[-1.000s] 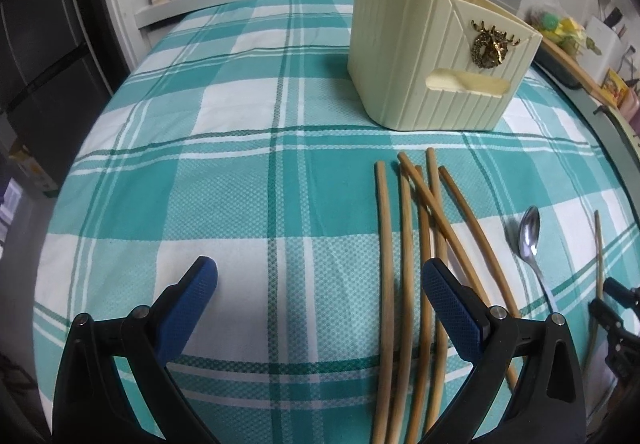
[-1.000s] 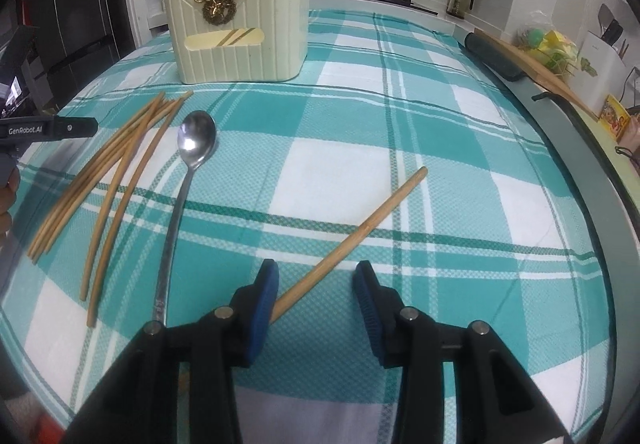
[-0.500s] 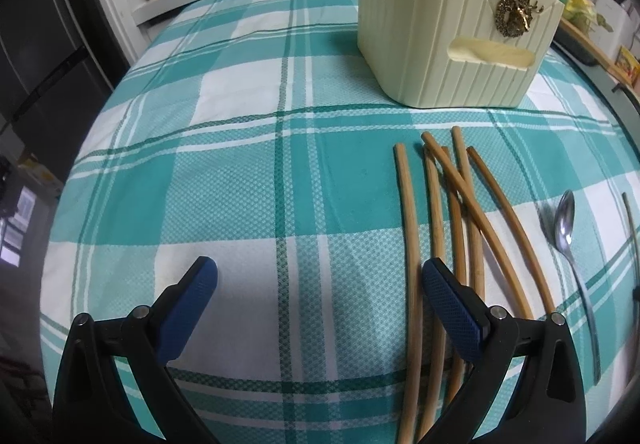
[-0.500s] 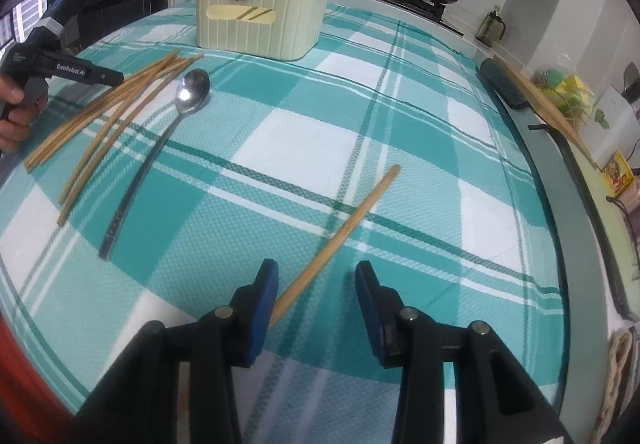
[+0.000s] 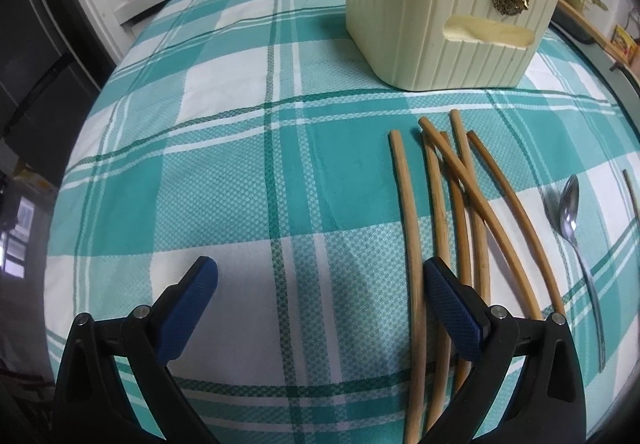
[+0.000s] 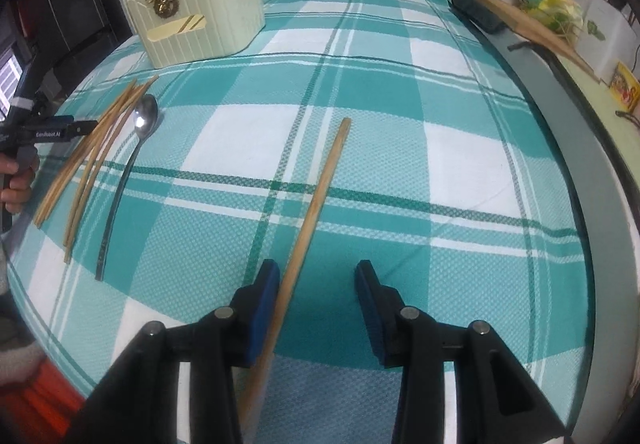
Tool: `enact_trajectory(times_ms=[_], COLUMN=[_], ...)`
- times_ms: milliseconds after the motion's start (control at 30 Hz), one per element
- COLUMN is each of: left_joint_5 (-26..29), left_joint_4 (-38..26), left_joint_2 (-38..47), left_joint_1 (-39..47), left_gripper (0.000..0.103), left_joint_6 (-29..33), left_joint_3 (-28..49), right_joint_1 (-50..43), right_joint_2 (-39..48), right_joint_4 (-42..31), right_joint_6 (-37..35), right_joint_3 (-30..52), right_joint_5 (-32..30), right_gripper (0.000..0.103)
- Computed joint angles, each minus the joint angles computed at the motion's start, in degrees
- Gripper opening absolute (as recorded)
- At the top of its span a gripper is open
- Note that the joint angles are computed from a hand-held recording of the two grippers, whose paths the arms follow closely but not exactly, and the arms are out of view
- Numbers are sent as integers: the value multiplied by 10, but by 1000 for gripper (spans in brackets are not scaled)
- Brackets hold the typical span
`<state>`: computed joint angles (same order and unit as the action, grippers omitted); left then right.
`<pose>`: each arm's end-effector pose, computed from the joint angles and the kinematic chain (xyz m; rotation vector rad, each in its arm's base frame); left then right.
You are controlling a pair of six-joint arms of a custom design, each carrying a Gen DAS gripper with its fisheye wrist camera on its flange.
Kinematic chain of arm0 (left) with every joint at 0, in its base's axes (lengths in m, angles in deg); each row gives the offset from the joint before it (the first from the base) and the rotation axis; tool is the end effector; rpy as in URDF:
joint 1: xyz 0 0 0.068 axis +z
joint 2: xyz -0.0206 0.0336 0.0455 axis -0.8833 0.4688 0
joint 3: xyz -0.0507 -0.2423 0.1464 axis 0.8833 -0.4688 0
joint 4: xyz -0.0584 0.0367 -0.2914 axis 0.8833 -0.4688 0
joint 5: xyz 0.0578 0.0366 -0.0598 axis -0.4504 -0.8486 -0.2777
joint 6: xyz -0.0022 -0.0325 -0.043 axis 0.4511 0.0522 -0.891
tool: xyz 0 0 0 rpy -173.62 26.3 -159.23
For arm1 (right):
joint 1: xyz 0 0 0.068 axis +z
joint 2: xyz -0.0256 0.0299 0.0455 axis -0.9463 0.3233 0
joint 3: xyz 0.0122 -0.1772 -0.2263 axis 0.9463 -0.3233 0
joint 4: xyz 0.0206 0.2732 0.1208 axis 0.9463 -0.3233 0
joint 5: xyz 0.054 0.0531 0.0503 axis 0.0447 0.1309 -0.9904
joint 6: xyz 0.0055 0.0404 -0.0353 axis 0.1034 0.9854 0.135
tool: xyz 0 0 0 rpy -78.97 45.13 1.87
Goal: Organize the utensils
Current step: 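Move right tool to a loose chopstick while left tool approaches the chopstick pile, then close right tool on the chopstick while left tool grips another chopstick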
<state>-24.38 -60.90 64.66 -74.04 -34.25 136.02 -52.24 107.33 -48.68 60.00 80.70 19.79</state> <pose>0.3694 -0.0769 0.2047 0.3907 2.6472 0.0199 0.1774 0.0561 0.2254 -0.0014 2.7288 0.0108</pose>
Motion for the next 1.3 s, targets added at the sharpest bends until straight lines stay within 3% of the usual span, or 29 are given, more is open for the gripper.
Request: enact_trajectory(times_ms=[167, 467, 567, 633, 733, 767, 1000, 1300], left_joint_5=[9, 43, 37, 42, 43, 40, 75, 135], left_joint_4=[-31, -89, -103, -110, -111, -108, -79, -81], left_joint_2=[12, 68, 89, 99, 107, 107, 66, -91], left_joint_1=[5, -9, -15, -16, -19, -21, -7, 35], left_gripper=[98, 71, 57, 38, 11, 8, 5, 5], left_joint_6=[16, 21, 20, 19, 10, 8, -12, -9], left_joint_3=[23, 107, 138, 154, 166, 166, 136, 89], right_joint_1=[-10, -37, -51, -57, -58, -59, -86, -45], right_joint_2=[47, 135, 170, 196, 235, 245, 254, 143], right_joint_4=[-17, -10, 6, 18, 32, 37, 75, 76], right_joint_6=[-4, -23, -32, -28, -28, -28, -5, 22], right_joint_3=[32, 82, 100, 117, 142, 148, 154, 169], right_joint_5=[-22, -32, -33, -34, -17, -12, -42, -36], right_gripper=[41, 43, 41, 37, 18, 11, 6, 6])
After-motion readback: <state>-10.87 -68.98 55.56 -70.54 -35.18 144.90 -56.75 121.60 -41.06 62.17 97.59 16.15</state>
